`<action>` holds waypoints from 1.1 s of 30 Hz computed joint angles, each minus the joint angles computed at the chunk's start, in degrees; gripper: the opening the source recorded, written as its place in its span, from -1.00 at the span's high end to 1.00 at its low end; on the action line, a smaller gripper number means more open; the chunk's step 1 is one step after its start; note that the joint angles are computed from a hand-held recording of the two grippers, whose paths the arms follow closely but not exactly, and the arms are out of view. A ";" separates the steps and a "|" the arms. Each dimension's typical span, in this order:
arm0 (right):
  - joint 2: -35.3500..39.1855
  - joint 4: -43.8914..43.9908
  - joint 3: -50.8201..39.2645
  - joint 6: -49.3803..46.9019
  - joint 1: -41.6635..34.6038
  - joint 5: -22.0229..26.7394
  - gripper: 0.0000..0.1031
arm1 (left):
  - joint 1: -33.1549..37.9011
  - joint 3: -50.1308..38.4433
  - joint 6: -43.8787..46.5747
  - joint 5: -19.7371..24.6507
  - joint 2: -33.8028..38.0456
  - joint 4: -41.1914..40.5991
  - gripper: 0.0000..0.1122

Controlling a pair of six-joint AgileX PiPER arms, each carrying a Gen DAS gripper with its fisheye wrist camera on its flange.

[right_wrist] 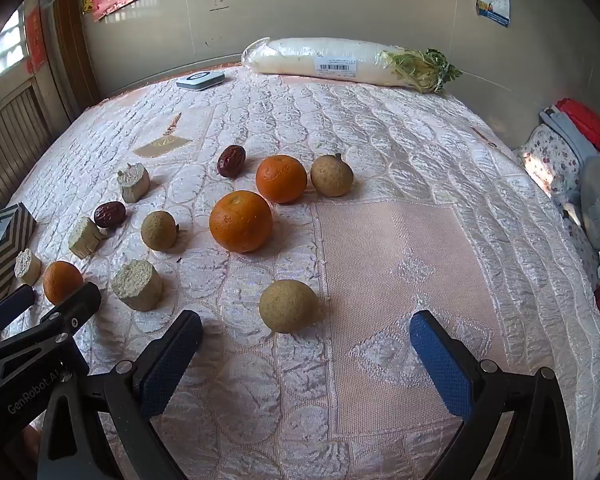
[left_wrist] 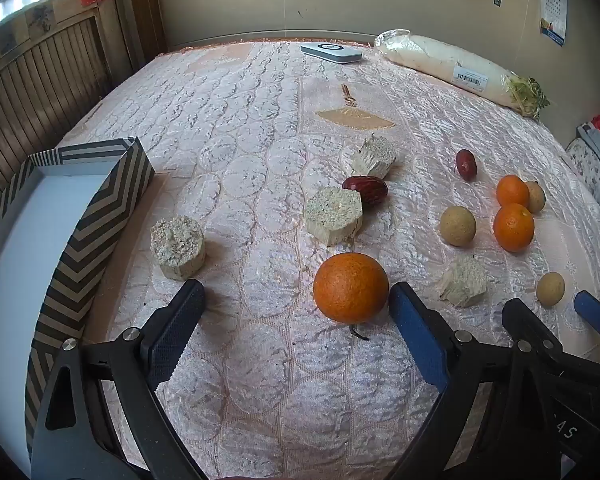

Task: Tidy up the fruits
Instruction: 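Move both tools toward the fruits and slices on the quilt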

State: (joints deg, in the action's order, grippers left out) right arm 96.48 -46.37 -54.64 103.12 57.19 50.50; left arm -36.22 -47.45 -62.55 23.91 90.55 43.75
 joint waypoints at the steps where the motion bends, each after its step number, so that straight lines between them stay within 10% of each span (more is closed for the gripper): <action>1: 0.02 0.05 -0.03 -0.07 0.00 0.05 -1.00 | 0.00 0.00 0.00 0.00 0.00 0.00 -0.67; 13: -0.35 0.00 0.11 0.37 0.71 0.89 -1.00 | -0.32 0.31 2.75 1.50 -1.16 -2.47 -0.67; 33: -8.50 -10.02 -0.85 10.86 16.99 17.98 -1.00 | -0.85 8.58 0.53 0.46 -20.92 3.02 -0.67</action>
